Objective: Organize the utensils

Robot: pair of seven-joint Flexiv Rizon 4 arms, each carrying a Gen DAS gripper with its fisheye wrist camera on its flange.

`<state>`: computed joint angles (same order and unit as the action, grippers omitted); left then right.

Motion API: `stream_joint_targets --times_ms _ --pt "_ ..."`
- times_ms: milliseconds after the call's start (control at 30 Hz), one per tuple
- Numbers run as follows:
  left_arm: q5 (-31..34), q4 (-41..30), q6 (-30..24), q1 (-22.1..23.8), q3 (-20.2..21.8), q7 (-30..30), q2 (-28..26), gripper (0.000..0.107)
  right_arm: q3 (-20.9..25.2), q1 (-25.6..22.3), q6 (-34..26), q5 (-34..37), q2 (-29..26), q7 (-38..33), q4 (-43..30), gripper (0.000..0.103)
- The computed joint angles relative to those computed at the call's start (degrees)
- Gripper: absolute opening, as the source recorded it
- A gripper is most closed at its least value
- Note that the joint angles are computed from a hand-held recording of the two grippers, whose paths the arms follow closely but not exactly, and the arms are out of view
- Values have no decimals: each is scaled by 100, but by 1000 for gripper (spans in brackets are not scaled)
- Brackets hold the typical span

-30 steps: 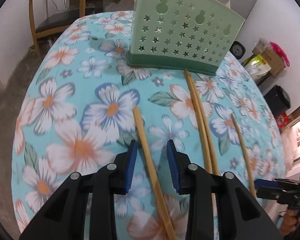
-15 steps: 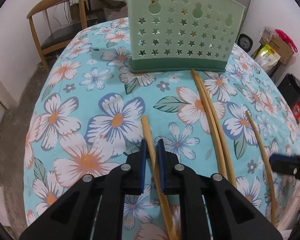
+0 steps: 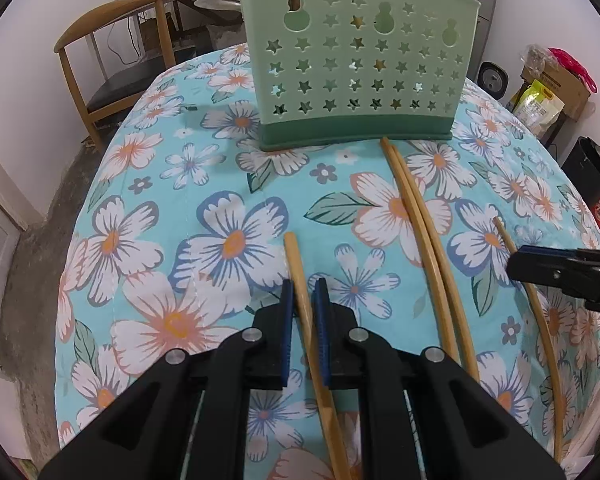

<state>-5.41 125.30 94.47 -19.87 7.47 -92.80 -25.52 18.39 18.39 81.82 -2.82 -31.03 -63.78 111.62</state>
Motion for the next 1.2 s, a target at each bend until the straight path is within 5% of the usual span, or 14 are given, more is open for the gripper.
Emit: stream_joint_targets --times_ms 300,367,733,1200 --pt "39 -14 -24 -50 60 -14 5 10 -594 578 -128 -540 -89 415 -123 15" --pt "50 -24 -36 -65 80 -24 5 10 -425 439 -138 -481 -128 368 -170 7" --pt "100 -46 -43 -112 136 -76 -11 10 -112 152 216 -279 120 207 89 4" --pt "159 -85 -103 -194 233 -126 -17 10 1170 -960 842 597 509 -616 211 4"
